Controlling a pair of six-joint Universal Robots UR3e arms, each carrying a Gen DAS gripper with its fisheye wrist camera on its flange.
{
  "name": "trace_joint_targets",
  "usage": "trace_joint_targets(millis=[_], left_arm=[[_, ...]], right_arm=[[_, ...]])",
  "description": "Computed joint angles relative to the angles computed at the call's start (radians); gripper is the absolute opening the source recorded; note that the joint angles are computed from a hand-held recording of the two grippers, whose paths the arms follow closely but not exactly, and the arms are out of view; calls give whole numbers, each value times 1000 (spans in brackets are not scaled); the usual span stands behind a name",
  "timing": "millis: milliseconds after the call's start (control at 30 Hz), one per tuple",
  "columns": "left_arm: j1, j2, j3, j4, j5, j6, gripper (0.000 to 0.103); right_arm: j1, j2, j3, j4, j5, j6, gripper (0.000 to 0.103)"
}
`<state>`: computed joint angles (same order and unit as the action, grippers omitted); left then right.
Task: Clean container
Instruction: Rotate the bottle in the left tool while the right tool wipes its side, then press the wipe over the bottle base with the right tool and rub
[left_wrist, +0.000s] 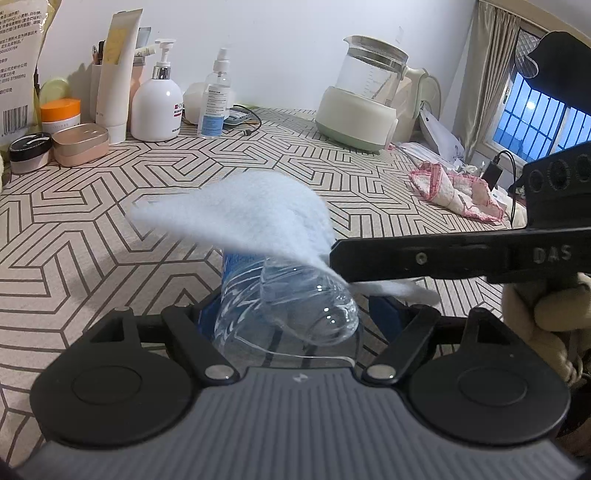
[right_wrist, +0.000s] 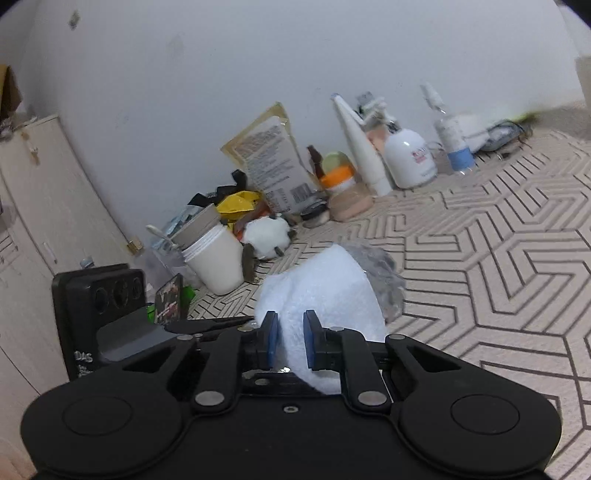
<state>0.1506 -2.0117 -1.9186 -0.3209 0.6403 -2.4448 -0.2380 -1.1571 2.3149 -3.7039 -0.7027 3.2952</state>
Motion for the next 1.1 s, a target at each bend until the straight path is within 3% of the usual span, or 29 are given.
trace_joint_targets(millis=[200,367,467,633,800,1100], left_arm=[[-1,-3,1,4,2,0,80],[1,-4,5,-6,-4,3,81],[-3,-3,5,-1,2,2,81],[-6,-1,5,-5,3,11,84],[-10,-1,0,15,14,2,84],[-14,4,-4,19,25,10,86]], right_arm=[[-74,75,-1,-13,131,86,30],[-111,132,-16,-30,234,182,43],[-127,197,-61,-59,286,303,53],[-91,184,-121,58,204,335,57],[-60,171,-134,51,158,344,59],[6,39,-86,143,35,260,65]])
